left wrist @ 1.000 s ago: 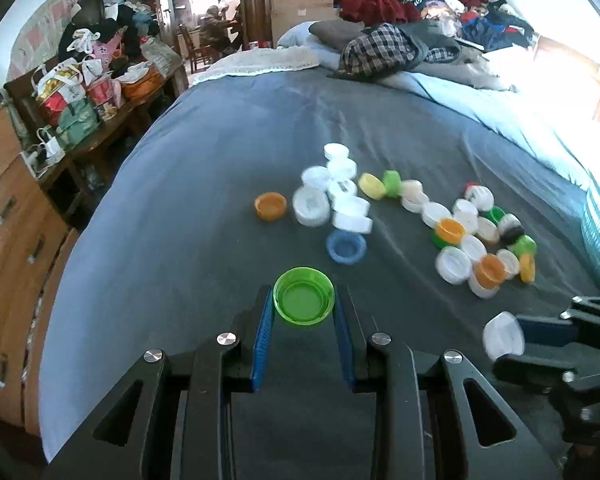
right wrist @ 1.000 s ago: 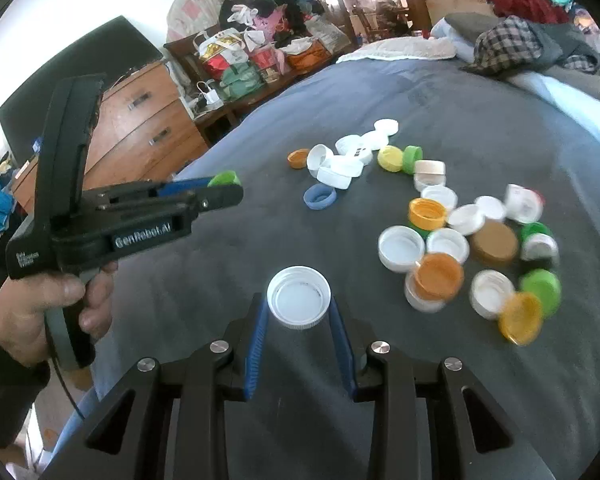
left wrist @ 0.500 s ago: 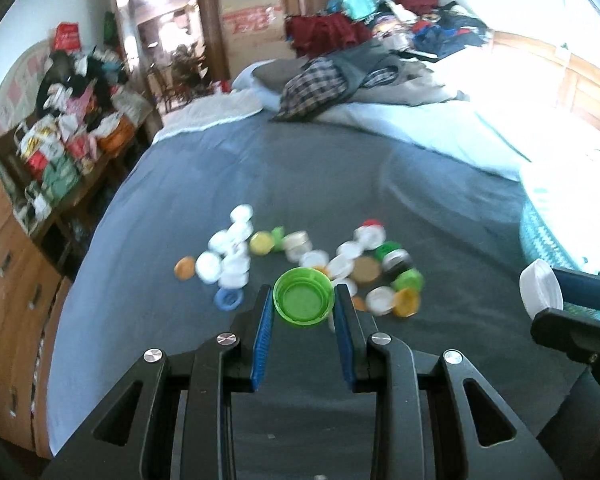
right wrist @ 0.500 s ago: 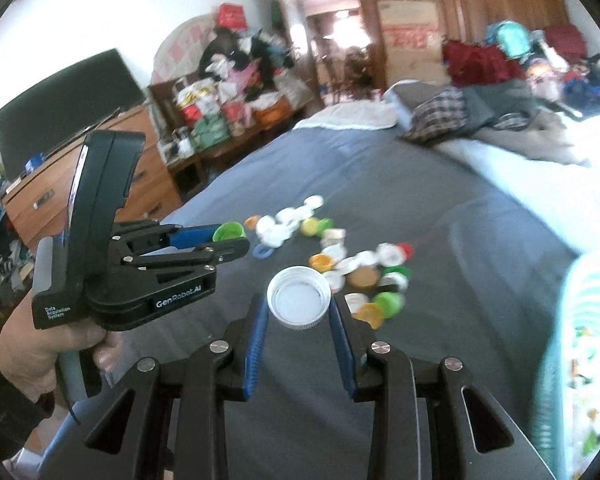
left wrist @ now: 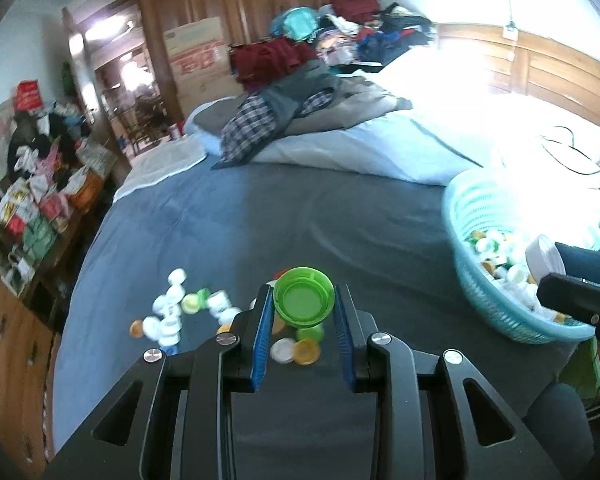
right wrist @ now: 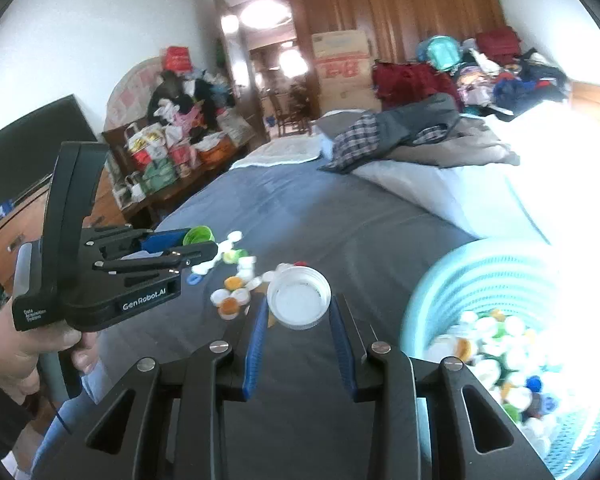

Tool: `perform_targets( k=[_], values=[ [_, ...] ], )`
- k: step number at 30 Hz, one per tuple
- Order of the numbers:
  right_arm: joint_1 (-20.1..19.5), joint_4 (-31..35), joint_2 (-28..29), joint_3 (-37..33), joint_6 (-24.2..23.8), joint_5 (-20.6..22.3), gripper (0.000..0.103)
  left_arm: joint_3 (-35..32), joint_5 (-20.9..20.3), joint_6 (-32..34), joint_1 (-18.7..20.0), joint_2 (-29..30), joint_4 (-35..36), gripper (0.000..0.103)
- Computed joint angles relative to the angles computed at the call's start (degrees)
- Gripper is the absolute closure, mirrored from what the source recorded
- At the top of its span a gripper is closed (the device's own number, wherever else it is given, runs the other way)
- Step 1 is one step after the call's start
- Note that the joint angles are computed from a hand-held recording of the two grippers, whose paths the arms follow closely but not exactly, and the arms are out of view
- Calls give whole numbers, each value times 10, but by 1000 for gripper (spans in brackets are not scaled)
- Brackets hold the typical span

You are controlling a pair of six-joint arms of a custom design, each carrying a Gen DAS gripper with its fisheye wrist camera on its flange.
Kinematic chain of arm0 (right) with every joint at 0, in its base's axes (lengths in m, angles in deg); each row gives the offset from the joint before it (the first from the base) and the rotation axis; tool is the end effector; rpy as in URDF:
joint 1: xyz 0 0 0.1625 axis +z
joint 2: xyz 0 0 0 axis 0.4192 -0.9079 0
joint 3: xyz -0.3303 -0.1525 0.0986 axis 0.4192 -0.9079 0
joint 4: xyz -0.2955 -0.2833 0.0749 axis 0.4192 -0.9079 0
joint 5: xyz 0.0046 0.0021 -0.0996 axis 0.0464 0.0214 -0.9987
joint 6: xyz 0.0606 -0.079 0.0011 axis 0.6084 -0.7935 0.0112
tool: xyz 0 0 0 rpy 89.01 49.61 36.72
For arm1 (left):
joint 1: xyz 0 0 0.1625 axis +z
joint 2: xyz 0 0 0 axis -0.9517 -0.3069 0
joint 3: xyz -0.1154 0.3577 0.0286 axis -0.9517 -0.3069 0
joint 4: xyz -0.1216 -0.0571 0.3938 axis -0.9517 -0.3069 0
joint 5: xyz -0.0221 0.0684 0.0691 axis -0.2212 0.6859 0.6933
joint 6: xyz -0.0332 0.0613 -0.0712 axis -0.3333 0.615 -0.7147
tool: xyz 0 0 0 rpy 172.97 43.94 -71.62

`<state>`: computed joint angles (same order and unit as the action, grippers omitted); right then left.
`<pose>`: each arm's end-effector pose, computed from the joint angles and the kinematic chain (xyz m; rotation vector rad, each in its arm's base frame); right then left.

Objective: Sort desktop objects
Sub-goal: 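Carry the green and white caps over the blue basket and open both grippers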

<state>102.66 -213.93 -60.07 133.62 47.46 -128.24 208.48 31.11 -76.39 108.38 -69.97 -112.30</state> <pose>0.2823 -0.2765 0.2081 0.3705 -2.2374 1.2323 -0.2830 -0.4498 0.1976 1.2832 2.1883 -0.6758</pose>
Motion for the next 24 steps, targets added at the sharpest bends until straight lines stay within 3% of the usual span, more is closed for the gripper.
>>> perform_targets(
  k=[17, 24],
  values=[
    [-6, 93, -240, 82, -1, -81, 68, -50, -62, -33, -77, 111, 6, 78],
    [-28, 154, -334, 108, 21, -98, 68, -89, -147, -60, -73, 153, 34, 78]
  ],
)
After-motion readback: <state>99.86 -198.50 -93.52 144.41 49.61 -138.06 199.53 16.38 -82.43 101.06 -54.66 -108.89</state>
